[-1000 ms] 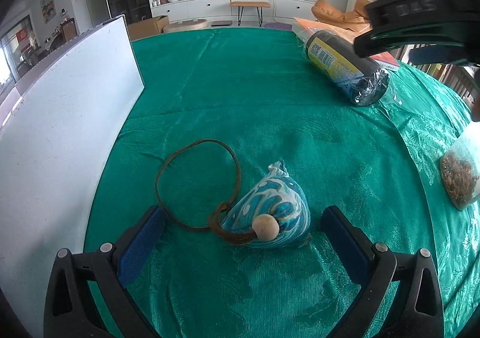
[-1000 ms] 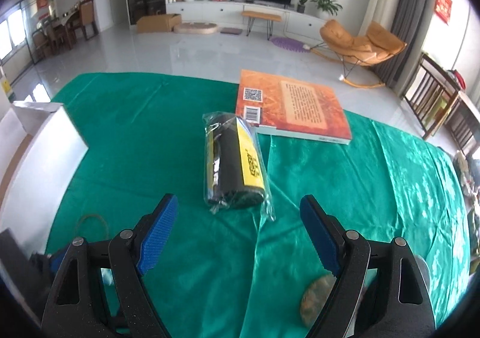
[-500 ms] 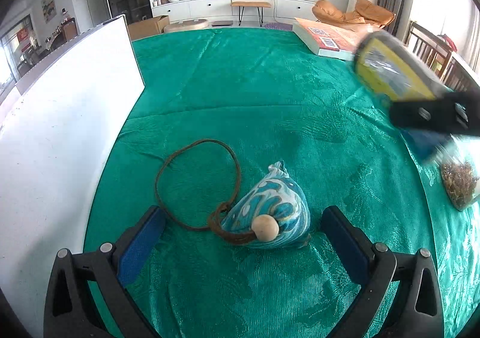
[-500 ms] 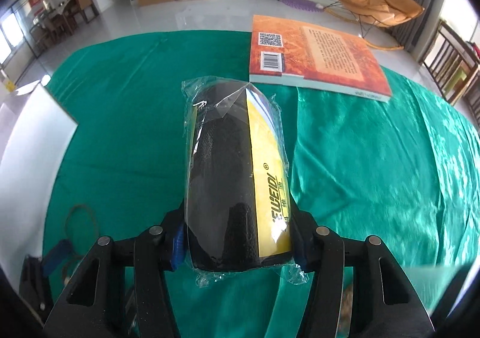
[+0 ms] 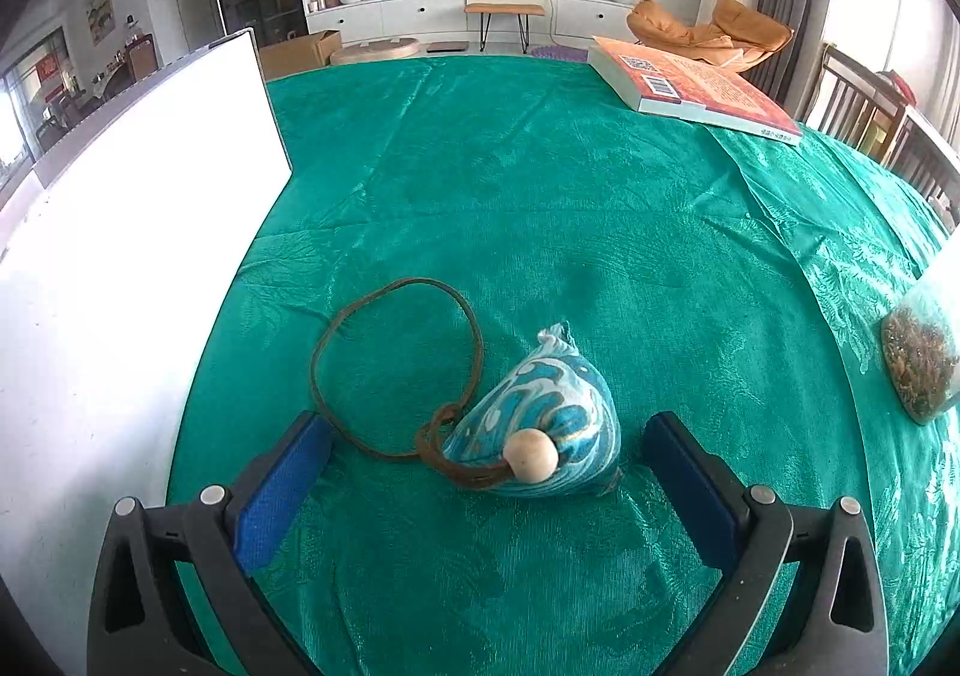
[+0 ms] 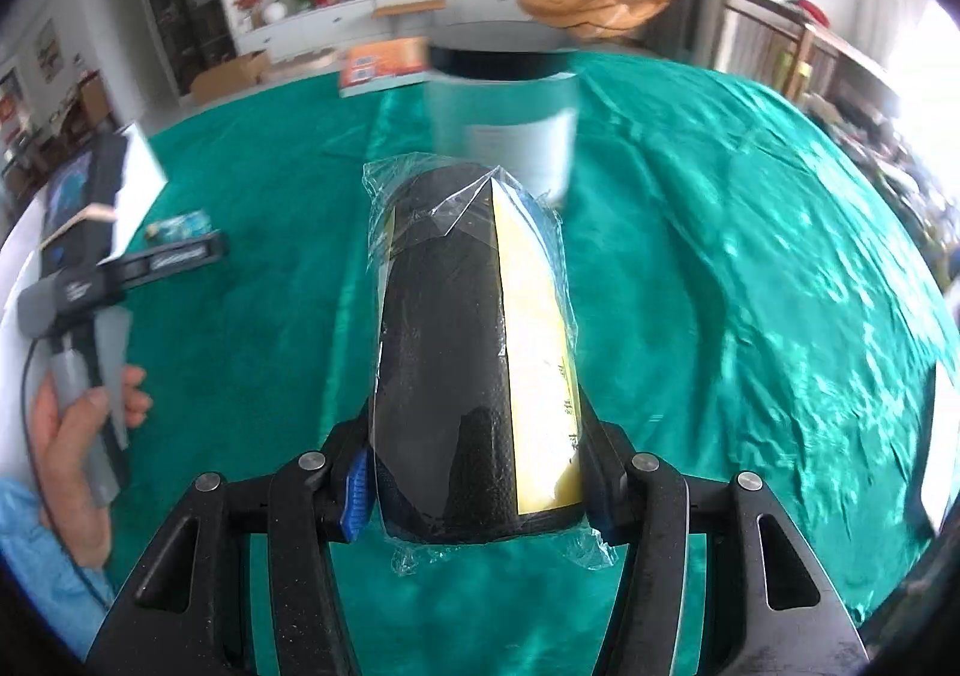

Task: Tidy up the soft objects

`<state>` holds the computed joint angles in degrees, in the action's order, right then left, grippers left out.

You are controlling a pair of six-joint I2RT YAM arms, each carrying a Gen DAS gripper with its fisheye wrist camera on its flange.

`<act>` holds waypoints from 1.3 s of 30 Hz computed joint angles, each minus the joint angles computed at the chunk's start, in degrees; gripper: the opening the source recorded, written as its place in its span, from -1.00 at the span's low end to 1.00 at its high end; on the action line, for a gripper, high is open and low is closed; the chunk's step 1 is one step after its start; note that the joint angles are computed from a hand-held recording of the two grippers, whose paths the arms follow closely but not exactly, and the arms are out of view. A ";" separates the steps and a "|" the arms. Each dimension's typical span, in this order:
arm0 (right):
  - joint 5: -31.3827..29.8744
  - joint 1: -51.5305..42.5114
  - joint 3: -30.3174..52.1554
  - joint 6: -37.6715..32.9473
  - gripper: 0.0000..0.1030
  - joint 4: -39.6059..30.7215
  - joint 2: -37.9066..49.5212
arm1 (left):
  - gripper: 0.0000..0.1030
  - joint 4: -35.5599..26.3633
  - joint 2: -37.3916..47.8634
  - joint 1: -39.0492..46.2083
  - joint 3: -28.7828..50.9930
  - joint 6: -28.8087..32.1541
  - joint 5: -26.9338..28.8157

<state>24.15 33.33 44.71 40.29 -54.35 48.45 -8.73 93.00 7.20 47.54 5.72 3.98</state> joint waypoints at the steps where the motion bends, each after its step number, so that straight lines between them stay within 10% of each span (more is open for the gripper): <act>1: -1.29 -6.09 -1.45 -3.44 0.11 2.38 -2.36 | 1.00 0.00 0.00 0.00 0.00 0.00 0.00; 7: -12.69 -27.89 -5.84 -17.54 0.25 14.96 4.03 | 1.00 0.01 -0.03 0.02 -0.01 0.01 0.03; 9: -11.74 -26.86 -8.99 -14.89 0.56 15.75 1.10 | 1.00 0.01 0.01 0.01 0.00 0.00 0.03; 29: -10.94 -25.43 -10.86 -14.74 0.68 14.58 -1.13 | 0.99 -7.91 -2.40 1.88 1.60 5.90 4.93; 31: -13.25 -27.35 -11.59 -14.87 0.65 14.53 -3.91 | 0.69 -7.08 -2.04 1.97 2.33 6.52 7.81; 33: -16.60 -30.21 -11.30 -14.89 0.65 13.66 -6.31 | -0.12 -7.63 -0.90 0.74 3.80 8.41 7.79; 39: -25.74 -36.76 -0.95 -22.97 0.59 10.73 5.03 | -0.14 -8.50 -4.50 2.31 2.91 9.83 14.75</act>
